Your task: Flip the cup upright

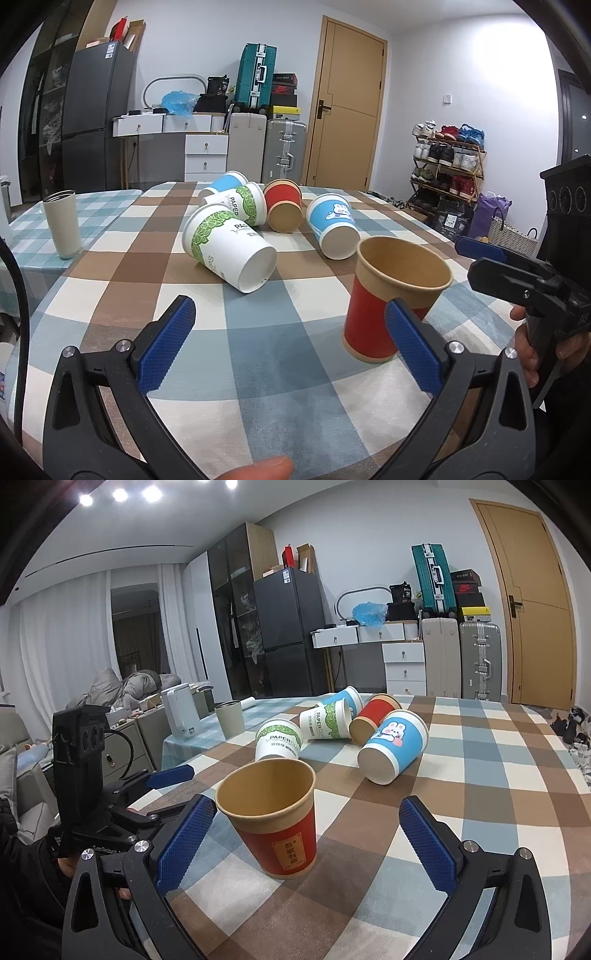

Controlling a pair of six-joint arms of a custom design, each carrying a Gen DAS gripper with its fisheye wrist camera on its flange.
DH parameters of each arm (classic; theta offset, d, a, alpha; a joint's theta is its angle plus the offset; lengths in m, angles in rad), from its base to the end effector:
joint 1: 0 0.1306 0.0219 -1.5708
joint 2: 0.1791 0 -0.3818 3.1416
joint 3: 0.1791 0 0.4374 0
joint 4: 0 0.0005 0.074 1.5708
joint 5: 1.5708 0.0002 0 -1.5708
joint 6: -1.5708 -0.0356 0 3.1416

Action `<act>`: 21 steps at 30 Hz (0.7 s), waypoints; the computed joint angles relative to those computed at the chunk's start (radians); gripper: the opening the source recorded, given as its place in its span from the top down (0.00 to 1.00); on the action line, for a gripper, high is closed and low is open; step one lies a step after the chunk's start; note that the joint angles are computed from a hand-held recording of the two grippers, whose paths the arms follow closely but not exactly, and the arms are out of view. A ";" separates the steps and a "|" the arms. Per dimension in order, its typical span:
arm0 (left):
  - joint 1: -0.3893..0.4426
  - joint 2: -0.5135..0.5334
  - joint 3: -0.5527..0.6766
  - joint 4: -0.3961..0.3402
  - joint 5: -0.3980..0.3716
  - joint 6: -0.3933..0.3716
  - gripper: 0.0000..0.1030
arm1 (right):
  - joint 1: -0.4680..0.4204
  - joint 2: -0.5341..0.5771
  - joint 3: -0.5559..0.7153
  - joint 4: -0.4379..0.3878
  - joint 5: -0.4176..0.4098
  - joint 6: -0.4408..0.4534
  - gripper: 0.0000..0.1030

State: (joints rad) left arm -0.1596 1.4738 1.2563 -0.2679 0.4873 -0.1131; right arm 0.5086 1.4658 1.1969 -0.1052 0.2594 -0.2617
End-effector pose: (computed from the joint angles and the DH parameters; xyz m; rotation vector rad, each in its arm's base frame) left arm 0.5635 -0.1081 0.3673 0.5727 1.9533 -0.5285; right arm 0.5049 0.2705 0.3553 -0.0674 1.9395 0.2614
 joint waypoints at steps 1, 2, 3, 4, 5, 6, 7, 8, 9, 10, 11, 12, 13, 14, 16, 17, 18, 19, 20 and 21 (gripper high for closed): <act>-0.002 0.001 0.000 0.001 -0.001 -0.003 0.01 | 0.001 0.001 0.000 -0.001 0.001 0.003 0.00; -0.004 0.001 -0.002 0.006 -0.005 -0.004 0.01 | 0.002 0.003 0.003 -0.003 -0.004 0.009 0.00; -0.004 0.001 -0.002 0.008 -0.005 -0.004 0.01 | 0.001 0.005 0.004 -0.003 -0.006 0.013 0.00; -0.003 0.003 -0.001 0.007 -0.003 -0.004 0.01 | 0.004 0.005 0.003 -0.001 0.001 0.017 0.00; -0.004 0.002 -0.002 0.008 -0.005 -0.002 0.01 | 0.005 0.006 0.003 0.001 0.004 0.020 0.00; -0.004 0.004 -0.001 0.009 -0.006 0.001 0.01 | 0.005 0.006 0.002 0.001 0.001 0.020 0.00; -0.004 0.005 0.000 0.009 -0.004 0.003 0.01 | 0.004 0.006 0.002 0.002 0.000 0.020 0.00; -0.005 0.006 0.000 0.010 -0.005 0.003 0.01 | 0.005 0.004 -0.001 0.003 0.002 0.019 0.00; -0.005 0.006 0.000 0.011 -0.008 0.003 0.01 | 0.005 0.004 -0.001 0.002 -0.001 0.018 0.00; -0.004 0.002 -0.004 0.011 -0.007 0.001 0.01 | 0.004 0.004 -0.001 0.001 -0.005 0.017 0.00; -0.004 0.002 -0.005 0.013 -0.008 0.002 0.01 | 0.004 0.004 -0.001 0.001 -0.005 0.017 0.00; -0.003 0.002 -0.005 0.014 -0.006 0.002 0.01 | 0.003 0.004 -0.001 0.002 -0.003 0.017 0.00; -0.002 0.003 -0.005 0.015 -0.006 0.003 0.01 | 0.003 0.004 -0.001 0.001 -0.005 0.017 0.00; -0.002 0.004 -0.004 0.015 -0.006 0.005 0.01 | 0.003 0.004 -0.001 0.002 -0.004 0.017 0.00; 0.000 0.008 -0.001 0.014 -0.004 0.007 0.01 | 0.003 0.004 -0.001 0.000 -0.008 0.017 0.00; 0.000 0.009 0.000 0.014 -0.005 0.009 0.01 | 0.002 0.004 0.000 -0.001 -0.009 0.017 0.00; 0.001 0.010 0.000 0.014 -0.005 0.009 0.01 | -0.001 0.004 -0.001 -0.001 -0.012 0.018 0.00; 0.003 0.010 0.000 0.014 -0.002 0.009 0.01 | -0.001 0.003 -0.002 0.000 -0.011 0.018 0.00; 0.002 0.009 0.000 0.015 -0.004 0.008 0.01 | -0.001 0.003 -0.002 0.002 -0.012 0.019 0.00; 0.002 0.010 0.000 0.016 -0.006 0.008 0.01 | -0.001 0.004 0.000 -0.001 -0.012 0.018 0.00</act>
State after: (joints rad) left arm -0.1577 1.4842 1.2563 -0.2515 0.4814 -0.1048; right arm 0.5074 1.4699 1.1964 -0.1058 0.2471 -0.2440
